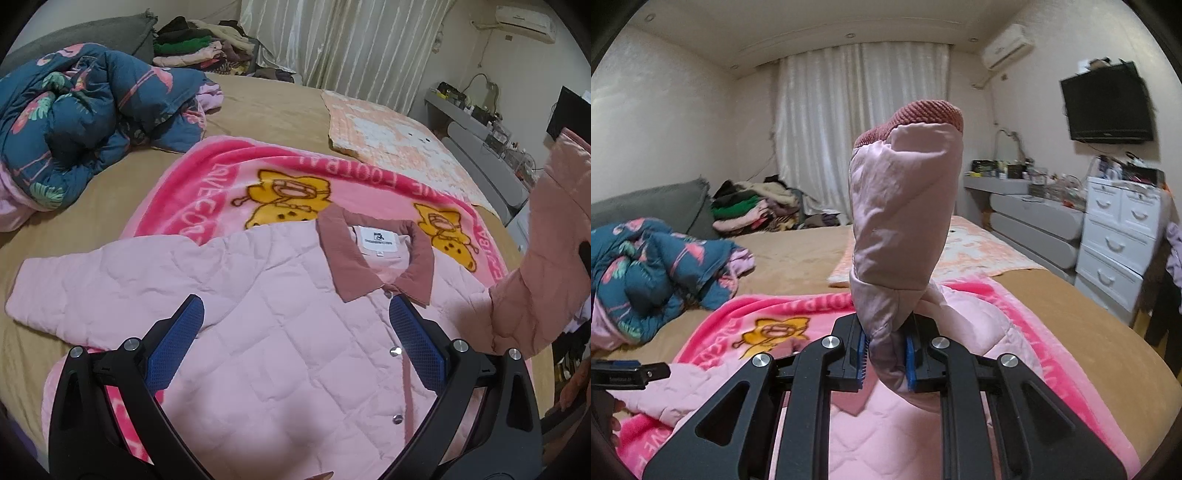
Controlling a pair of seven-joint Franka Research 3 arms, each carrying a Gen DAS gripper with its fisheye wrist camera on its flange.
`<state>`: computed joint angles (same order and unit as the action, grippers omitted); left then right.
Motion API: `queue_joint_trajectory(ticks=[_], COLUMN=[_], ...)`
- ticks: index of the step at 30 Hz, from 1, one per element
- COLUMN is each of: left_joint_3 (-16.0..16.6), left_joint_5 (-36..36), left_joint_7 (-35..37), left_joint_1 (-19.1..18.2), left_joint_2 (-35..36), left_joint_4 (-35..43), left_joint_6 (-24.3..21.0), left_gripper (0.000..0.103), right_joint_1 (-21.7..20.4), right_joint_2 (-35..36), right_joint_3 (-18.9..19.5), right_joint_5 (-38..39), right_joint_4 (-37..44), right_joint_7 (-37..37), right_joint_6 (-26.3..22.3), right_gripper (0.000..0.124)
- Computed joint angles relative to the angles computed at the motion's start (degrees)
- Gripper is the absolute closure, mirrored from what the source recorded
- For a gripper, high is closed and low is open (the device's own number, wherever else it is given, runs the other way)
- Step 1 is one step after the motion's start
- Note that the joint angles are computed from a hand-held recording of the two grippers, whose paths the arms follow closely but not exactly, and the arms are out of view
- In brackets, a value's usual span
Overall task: Fold large clothes
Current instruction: 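Grasp the sleeve cuff with the right tool and lift it, then fold the held sleeve across the jacket front and open the right tool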
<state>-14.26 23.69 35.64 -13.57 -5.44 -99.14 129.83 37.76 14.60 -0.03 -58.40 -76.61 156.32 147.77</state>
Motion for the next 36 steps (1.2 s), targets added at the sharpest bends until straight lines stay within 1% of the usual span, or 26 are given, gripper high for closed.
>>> queue_joint_trajectory(ticks=[3, 8, 11, 14, 18, 21, 23, 24, 25, 26, 27, 29, 33, 35, 36], left_joint_3=[0.73, 2.31, 2.13, 2.26, 3.62, 4.11, 4.53, 4.97, 5.59, 5.83, 5.66, 4.92, 4.36, 4.08, 3.96], left_joint_5=[-1.57, -8.66, -9.63, -11.16, -17.60, -21.20, -23.94, -26.13, -29.21, -31.12, -31.62, -30.78, -30.99, -30.87, -30.76], left_joint_7=[0.57, 5.01, 5.70, 6.23, 8.41, 9.52, 10.38, 11.23, 12.44, 13.16, 13.15, 12.33, 11.84, 11.67, 11.57], left_joint_1=[0.42, 0.84, 1.27, 1.41, 0.72, 0.50, 0.18, -0.19, -0.77, -0.99, -0.83, -0.24, -0.12, -0.07, -0.03], left_joint_2=[-1.85, -4.54, -5.44, -6.63, -7.80, -7.84, -7.69, -7.60, -7.32, -7.13, -6.92, -6.50, -5.48, -4.79, -4.45], left_joint_4=[-2.92, -8.60, -10.18, -12.04, -14.73, -15.68, -16.15, -16.48, -16.76, -16.87, -16.81, -16.52, -16.12, -15.85, -15.68], left_joint_6=[1.93, 7.74, 8.36, 9.60, 12.29, 13.60, 14.73, 15.41, 16.15, 16.46, 16.45, 16.08, 15.35, 14.85, 14.55], left_gripper=[0.009, 0.009, 0.009, 0.009, 0.009, 0.009, 0.009, 0.009, 0.009, 0.009, 0.009, 0.009, 0.009, 0.009, 0.009], right_joint_1=[1.26, 4.36, 6.10, 7.48, 8.64, 8.17, 7.69, 7.51, 7.54, 7.71, 7.81, 6.73, 6.44, 5.68, 5.76], right_joint_2=[3.29, 8.63, 12.02, 16.06, 19.34, 21.33, 23.05, 23.47, 23.45, 23.39, 23.19, 21.56, 17.04, 12.92, 10.10], right_joint_3=[0.73, -0.38, -1.07, -1.14, -1.35, 0.06, 1.74, 2.32, 2.56, 2.65, 2.72, 4.42, 4.82, 5.27, 4.71], right_joint_5=[1.37, 5.19, 7.85, 11.86, 17.14, 23.90, 29.09, 31.19, 32.76, 34.10, 35.47, 40.34, 46.12, 48.67, 48.66], right_joint_4=[3.80, 9.35, 12.41, 15.96, 17.53, 18.11, 18.96, 18.78, 18.07, 17.52, 16.98, 13.81, 7.01, 1.03, -2.85], right_joint_7=[-3.63, -9.60, -13.40, -18.17, -22.92, -27.00, -30.61, -31.97, -32.94, -33.93, -34.97, -37.75, -40.99, -41.53, -40.53], right_joint_6=[-0.51, -1.10, -1.43, -3.15, -4.32, -5.78, -7.34, -7.30, -6.92, -6.89, -6.99, -5.89, -4.68, -1.51, 0.47], right_gripper=[0.109, 0.109, 0.109, 0.109, 0.108, 0.106, 0.101, 0.100, 0.097, 0.092, 0.088, 0.068, 0.057, 0.045, 0.042])
